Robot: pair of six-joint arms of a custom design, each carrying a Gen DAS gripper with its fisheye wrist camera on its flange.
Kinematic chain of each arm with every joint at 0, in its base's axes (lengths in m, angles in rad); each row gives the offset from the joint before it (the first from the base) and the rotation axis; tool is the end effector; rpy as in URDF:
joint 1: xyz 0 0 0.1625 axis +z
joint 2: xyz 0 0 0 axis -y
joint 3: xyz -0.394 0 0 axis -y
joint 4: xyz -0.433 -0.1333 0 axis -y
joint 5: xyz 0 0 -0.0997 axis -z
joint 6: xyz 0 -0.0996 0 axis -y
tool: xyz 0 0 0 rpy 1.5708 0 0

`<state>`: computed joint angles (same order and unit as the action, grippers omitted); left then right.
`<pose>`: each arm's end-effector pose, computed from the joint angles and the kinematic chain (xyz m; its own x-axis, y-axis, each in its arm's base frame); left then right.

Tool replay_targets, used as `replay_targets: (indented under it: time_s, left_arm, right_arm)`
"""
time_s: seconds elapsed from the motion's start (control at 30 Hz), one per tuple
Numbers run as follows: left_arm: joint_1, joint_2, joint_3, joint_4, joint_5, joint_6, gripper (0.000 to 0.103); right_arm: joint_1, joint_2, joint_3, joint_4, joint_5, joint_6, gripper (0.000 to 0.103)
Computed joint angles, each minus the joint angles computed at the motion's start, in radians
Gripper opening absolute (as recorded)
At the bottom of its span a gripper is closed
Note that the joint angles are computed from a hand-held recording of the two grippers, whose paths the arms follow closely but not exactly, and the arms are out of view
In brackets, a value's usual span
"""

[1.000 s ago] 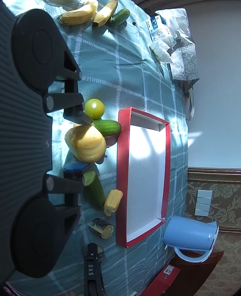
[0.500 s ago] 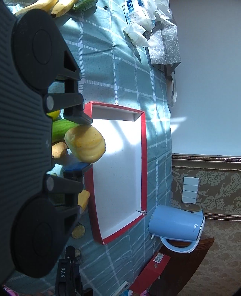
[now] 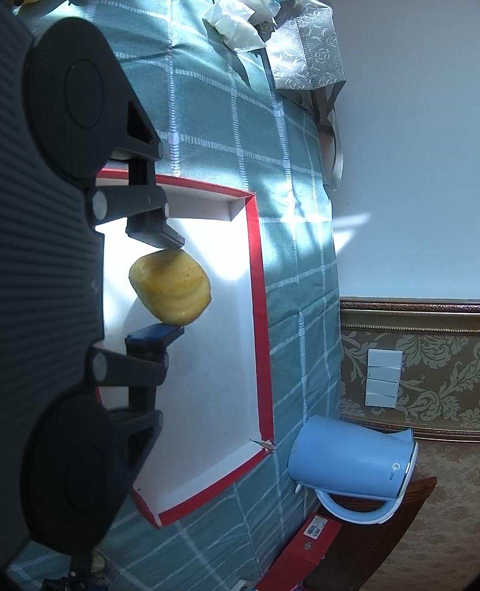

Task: Organize fruits
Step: 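Lower the yellow pepper into the tray and open the left tool while the right holds eggplant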

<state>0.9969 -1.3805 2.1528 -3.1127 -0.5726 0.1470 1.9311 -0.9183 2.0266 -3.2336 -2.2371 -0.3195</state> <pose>-0.0859 -0.5325 0.2779 -0.7071 -0.1065 -0.6990 0.4989 0.6255 -0.5999 0.2640 -0.4973 0.0740 -0.7132 -0.2239 0.6643 -0.5517 0.7639 -0.3348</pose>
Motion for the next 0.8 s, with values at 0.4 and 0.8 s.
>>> replay_targets:
  time_s: [0.4, 0.8]
  left_arm:
    - [0.100, 0.105, -0.126, 0.082, -0.059, -0.026, 0.040]
    - [0.103, 0.131, -0.122, 0.054, -0.020, -0.008, 0.057]
  right_arm:
    - [-0.015, -0.031, 0.016, 0.009, -0.045, 0.028, 0.032]
    - [-0.017, -0.022, 0.005, 0.026, -0.035, 0.022, 0.032]
